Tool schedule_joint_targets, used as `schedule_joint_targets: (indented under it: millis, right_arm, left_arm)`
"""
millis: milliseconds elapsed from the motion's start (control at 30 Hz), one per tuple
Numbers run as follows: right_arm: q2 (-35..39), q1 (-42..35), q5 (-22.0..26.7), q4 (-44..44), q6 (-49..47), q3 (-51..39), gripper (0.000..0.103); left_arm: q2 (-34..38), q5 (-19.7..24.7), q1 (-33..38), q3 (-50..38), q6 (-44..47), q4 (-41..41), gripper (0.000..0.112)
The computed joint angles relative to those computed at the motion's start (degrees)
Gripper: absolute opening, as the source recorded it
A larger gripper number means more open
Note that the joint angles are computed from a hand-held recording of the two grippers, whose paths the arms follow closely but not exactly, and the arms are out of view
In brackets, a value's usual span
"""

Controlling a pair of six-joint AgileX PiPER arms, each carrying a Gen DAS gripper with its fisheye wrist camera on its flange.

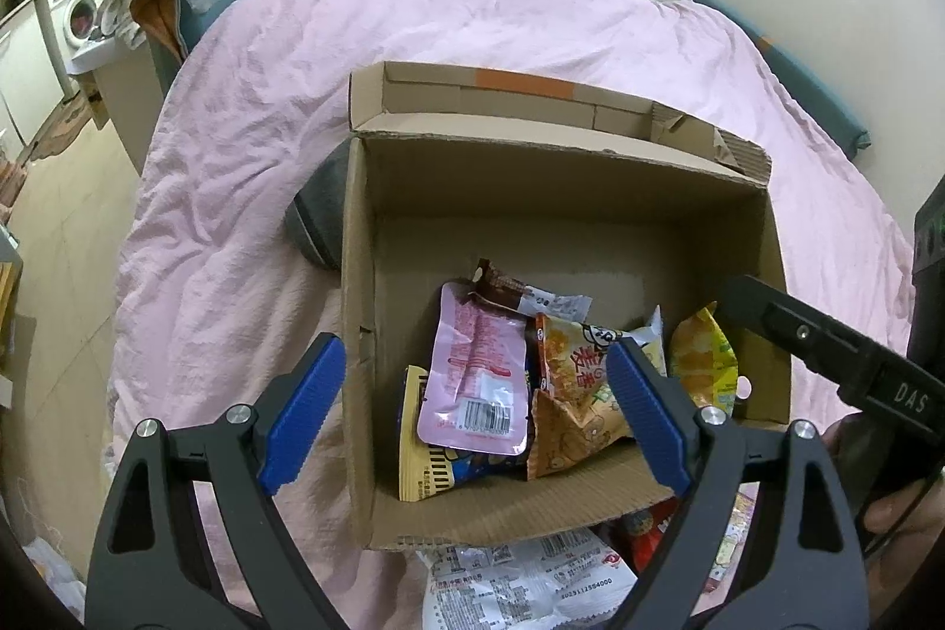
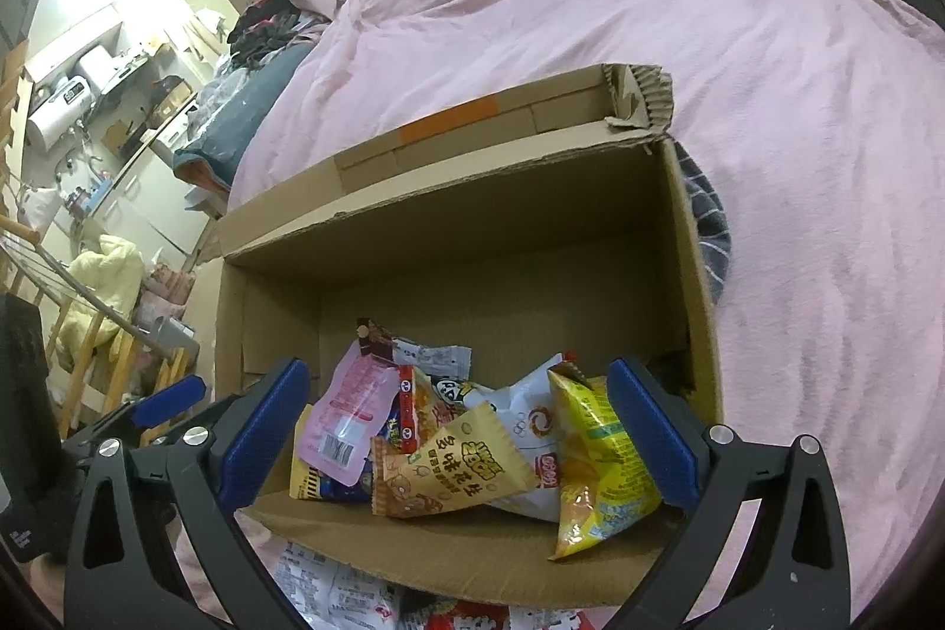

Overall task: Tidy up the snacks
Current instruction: 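Withdraw both tools from the box toward the snack pile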

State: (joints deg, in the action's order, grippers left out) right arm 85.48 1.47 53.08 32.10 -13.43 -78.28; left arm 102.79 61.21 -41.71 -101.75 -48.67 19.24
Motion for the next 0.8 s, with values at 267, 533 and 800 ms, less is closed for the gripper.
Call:
schedule_joint_targets:
  millis: [267, 533, 800]
  right_arm:
    - [-3.66, -1.02, 1.15, 1.85, -0.17, 2.48, 0.103]
    - [-8.69, 0.07, 3.05, -0.40, 1.83, 4.49, 0.103]
    - [-13.73, -2.18, 5.62, -0.45, 2.43, 8.29, 0.103]
  left_arm:
    - [-2.85, 0.71, -1.54, 2.05, -2.36, 3.38, 0.088]
    - [-5.84, 2.65, -4.77, 3.84, -4.79, 7.21, 0.088]
    - [-9.98, 4.34, -7.79, 8.98, -8.09, 8.63, 0.088]
